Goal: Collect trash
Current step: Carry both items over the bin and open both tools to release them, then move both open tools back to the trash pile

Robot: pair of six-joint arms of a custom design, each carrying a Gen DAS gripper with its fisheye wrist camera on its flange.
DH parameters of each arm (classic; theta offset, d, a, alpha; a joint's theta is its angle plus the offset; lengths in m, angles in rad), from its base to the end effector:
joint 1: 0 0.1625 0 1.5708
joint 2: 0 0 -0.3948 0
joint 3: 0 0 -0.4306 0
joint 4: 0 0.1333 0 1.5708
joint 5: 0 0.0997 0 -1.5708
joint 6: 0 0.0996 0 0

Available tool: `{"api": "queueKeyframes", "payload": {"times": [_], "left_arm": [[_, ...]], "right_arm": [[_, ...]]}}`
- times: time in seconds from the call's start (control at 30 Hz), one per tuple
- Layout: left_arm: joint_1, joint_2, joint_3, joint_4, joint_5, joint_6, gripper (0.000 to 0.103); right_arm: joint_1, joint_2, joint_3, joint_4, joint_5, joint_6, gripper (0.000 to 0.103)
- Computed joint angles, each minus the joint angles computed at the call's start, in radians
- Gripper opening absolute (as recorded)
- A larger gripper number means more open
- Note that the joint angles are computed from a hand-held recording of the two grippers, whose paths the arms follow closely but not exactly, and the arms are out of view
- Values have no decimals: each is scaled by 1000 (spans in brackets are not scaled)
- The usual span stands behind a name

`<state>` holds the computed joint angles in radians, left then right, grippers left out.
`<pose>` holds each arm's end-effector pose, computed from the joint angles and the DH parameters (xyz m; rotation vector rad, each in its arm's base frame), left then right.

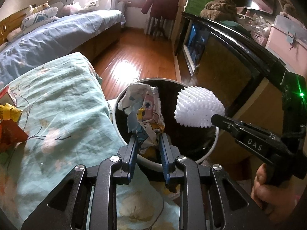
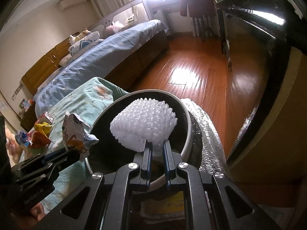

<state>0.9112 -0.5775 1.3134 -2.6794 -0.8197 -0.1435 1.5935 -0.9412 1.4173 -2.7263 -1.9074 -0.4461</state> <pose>-0.3124 -0.7313 0.0575 0.4529 2.4358 -0.8095 0.1174 -0.7493 0.2738 0.4461 -2.5318 0.7950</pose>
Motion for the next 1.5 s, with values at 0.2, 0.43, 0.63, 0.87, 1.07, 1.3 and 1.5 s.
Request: {"api": "queueKeyframes", "payload": {"times": [0.2,0.43,0.63,0.87,1.07,1.3,1.5], "left_arm": [[3,2,-6,6,-6,-14,35],[-3,-46,71,-49,9,-38,40],[-10,-126,191,-113,52,-78,45],[-13,-229,327,-174,100,-151,45],[-23,-296,420,-214,164,-193,45],[-25,-377,520,-234,228,-246,45],[-18,-443,593,-228,260,-308,48]], "right_arm": [[-1,10,-17,15,-6,6,39],[3,-7,4,13,20,17,51],[18,-19,37,16,62,17,70],[43,-18,68,22,90,13,71],[67,-14,91,38,113,1,75],[92,1,110,67,136,-15,77],[115,18,115,96,164,-40,80]]}}
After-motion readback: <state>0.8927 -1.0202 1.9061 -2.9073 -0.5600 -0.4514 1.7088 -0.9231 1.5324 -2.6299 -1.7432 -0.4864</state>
